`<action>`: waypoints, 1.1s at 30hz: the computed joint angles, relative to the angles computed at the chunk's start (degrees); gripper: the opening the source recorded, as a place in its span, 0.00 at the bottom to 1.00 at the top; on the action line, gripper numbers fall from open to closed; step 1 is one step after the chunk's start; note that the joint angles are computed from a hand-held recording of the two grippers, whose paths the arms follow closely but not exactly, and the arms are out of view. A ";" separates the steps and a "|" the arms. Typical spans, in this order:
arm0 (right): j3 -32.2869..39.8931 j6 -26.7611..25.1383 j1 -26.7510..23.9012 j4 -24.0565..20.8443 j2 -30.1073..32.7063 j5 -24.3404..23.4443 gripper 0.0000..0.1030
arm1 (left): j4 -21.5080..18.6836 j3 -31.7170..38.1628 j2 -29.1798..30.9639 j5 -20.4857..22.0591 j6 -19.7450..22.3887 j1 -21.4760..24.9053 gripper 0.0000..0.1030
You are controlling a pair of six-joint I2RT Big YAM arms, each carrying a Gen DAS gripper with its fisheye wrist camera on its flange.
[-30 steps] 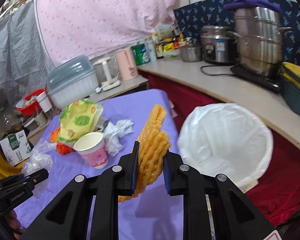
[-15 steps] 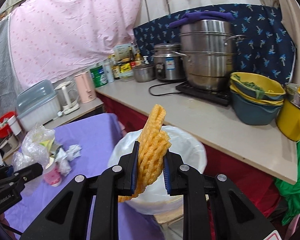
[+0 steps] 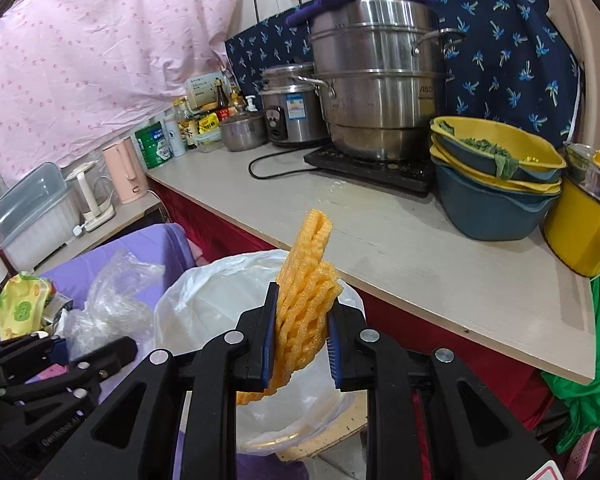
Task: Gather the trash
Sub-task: 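Carry both items over the trash bin and open both tools to drop them, then move both tools back over the table toward the pink paper cup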
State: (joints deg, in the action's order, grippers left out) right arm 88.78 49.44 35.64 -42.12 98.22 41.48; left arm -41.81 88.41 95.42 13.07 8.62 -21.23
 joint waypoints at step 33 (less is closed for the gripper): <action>3.15 -0.02 -1.47 -0.07 3.93 0.07 0.53 | -0.17 3.75 6.20 -1.30 -3.65 0.91 0.67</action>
State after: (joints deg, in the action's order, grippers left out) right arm 91.94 49.43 34.17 -42.19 102.15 41.54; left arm -41.99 92.16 101.61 11.77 4.98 -20.31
